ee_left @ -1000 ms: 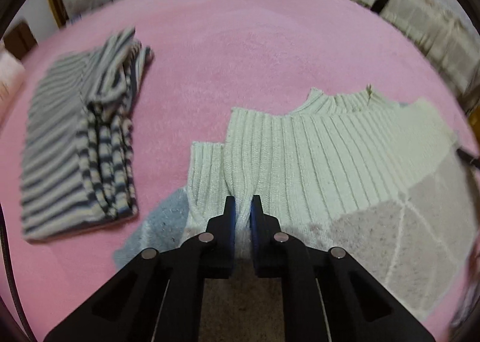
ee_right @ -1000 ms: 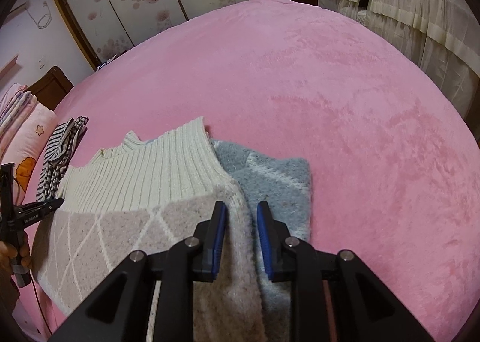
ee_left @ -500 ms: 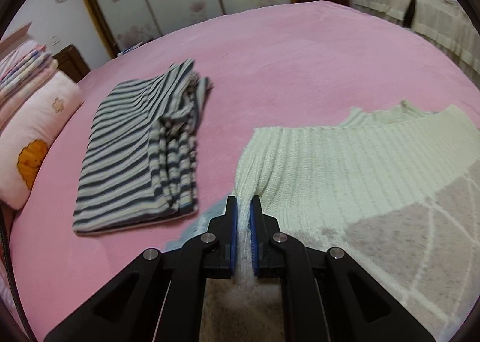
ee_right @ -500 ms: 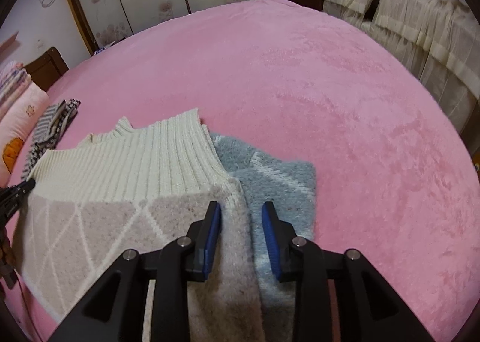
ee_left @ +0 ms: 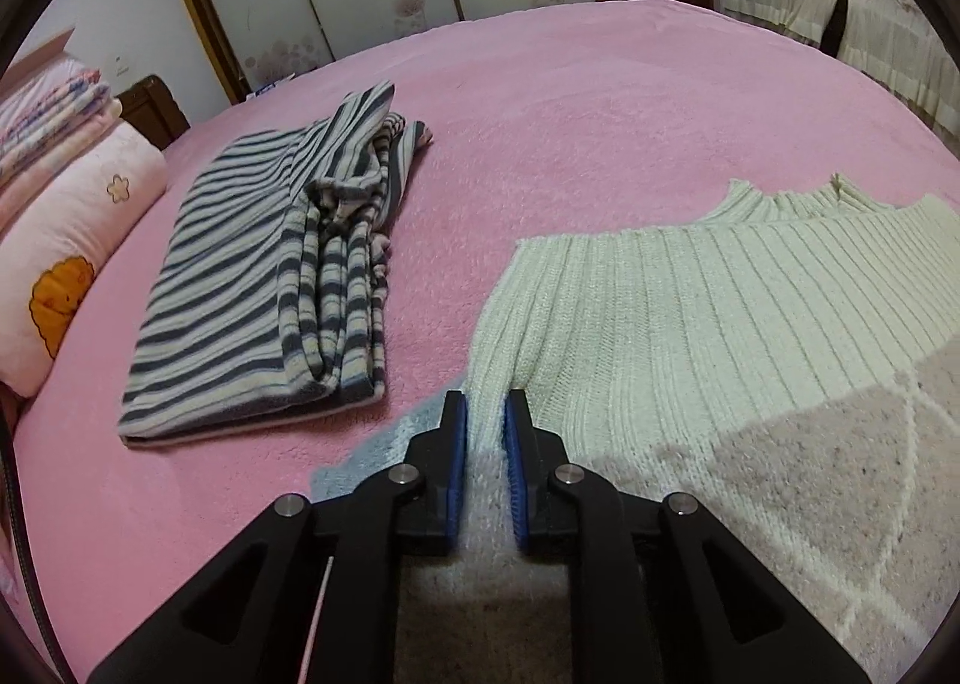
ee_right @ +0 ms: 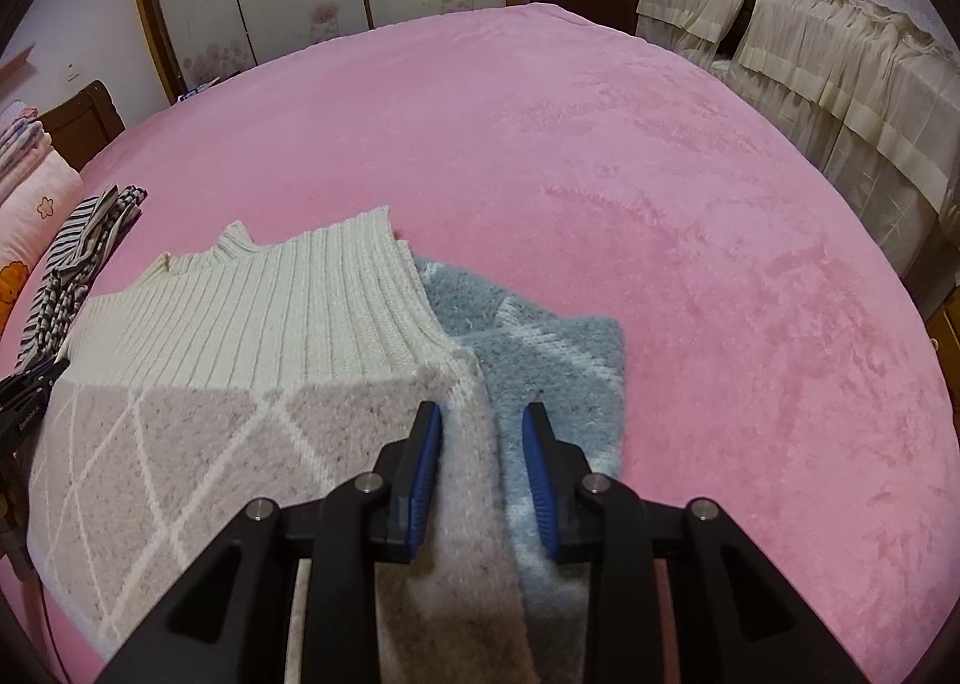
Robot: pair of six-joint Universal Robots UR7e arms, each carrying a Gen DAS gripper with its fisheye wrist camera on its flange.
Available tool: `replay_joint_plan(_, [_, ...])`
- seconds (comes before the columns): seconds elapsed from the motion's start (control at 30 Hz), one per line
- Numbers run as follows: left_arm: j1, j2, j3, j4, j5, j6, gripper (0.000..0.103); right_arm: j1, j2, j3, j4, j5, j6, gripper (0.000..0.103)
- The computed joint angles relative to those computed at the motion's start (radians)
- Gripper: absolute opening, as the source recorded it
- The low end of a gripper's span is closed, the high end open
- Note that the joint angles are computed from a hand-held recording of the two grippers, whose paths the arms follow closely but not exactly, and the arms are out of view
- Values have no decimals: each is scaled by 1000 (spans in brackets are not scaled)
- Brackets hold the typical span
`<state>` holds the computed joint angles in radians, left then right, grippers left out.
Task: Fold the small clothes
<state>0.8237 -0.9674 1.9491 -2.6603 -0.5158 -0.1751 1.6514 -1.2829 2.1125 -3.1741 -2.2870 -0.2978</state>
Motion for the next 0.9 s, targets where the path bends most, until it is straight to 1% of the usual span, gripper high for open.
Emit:
replay_joint_plan(0.07, [-11,-6,-2,29,4,-8,23,11,-12,-1,34,-8,29,29])
replay_joint_plan(0.1, [-21,-12,-8,73,15,-29,39,15,-21,-1,56,-10,45,29])
replay_joint_plan(0.13, [-31,-17,-12,127,40,-69,66,20,-33,-1,79,-9,60,29])
replay_joint_plan(0.17, [-45,-22,-17,195,94,-125,77,24,-42,0,92,-10,66,29])
replay_joint_plan(0.2, [-52,-31,-18,220,111,-147,88,31,-51,2,104,-16,70,29])
replay_joint_plan(0.23, [-57,-43,-13,205,107,-138,88,40,-59,3,113,-24,72,29])
replay_joint_plan(0.27, [-63,-64,-13,225,92,-154,88,47,-64,5,117,-29,70,29])
replay_joint_plan(0.4, [-85,-129,-57,455,51,-316,88,90,-104,7,171,-37,85,29])
replay_joint_plan(0.47, [-110,-163,-60,516,39,-356,88,113,-126,3,206,-34,102,29])
replay_joint_plan(0.53, [-135,-188,-64,547,29,-365,88,137,-145,0,227,-37,115,29])
replay_joint_plan(0.6, [-175,-219,-72,597,15,-389,88,167,-167,-10,260,-40,133,29])
replay_joint_plan(0.7, [-223,-250,-82,629,-13,-408,89,218,-203,-30,315,-41,164,30])
replay_joint_plan(0.87, [-309,-293,-89,681,-36,-465,100,303,-230,-57,362,-66,180,35])
replay_joint_plan(0.9, [-325,-301,-89,685,-43,-476,101,322,-232,-63,372,-75,184,39])
